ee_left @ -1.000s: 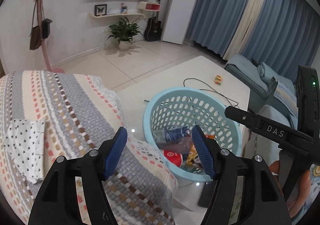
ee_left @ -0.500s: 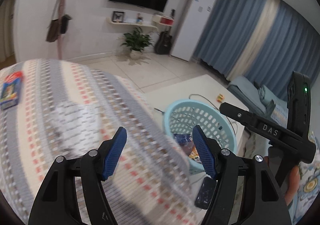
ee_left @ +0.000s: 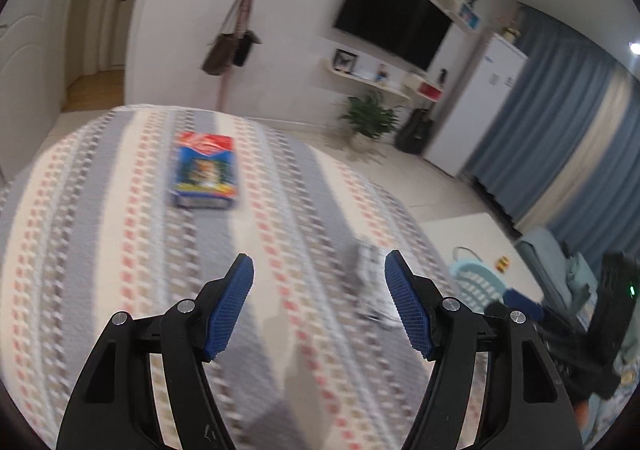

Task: Collect trash
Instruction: 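Move both tools back over the bed toward the tiger box and polka-dot paper, then grasp the red-and-blue tiger box with the left tool while the right tool grasps the polka-dot paper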

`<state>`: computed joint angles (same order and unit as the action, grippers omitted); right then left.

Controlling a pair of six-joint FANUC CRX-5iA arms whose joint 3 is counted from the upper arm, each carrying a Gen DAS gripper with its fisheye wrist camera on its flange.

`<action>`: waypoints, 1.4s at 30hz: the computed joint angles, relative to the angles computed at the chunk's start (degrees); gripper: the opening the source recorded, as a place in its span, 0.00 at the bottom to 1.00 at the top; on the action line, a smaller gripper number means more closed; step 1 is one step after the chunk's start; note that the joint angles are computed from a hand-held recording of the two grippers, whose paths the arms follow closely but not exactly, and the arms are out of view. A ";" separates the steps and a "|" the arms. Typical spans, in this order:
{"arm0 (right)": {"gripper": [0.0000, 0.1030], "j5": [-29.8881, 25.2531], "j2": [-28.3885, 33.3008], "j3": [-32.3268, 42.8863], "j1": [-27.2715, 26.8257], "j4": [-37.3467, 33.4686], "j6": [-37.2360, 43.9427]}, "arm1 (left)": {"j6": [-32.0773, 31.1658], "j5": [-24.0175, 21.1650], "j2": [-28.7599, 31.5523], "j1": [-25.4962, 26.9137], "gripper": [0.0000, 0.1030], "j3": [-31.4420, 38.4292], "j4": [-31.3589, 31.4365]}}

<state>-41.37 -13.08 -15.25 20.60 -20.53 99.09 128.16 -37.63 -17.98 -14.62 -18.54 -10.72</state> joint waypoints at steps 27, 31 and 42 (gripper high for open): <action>0.54 0.42 8.91 2.29 12.52 12.92 -13.71 | -2.85 -6.69 15.59 11.12 0.80 11.81 -0.79; 0.32 2.19 8.56 0.34 14.73 19.13 -18.30 | -2.59 -8.27 16.47 10.05 0.77 13.42 -2.85; 0.12 6.09 6.07 -1.98 14.38 17.92 -16.76 | 0.24 -12.05 15.42 4.88 0.58 15.23 -10.50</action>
<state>-35.27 -7.01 -17.23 34.98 -2.62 82.33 128.40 -49.67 -2.56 -9.74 -3.31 -21.22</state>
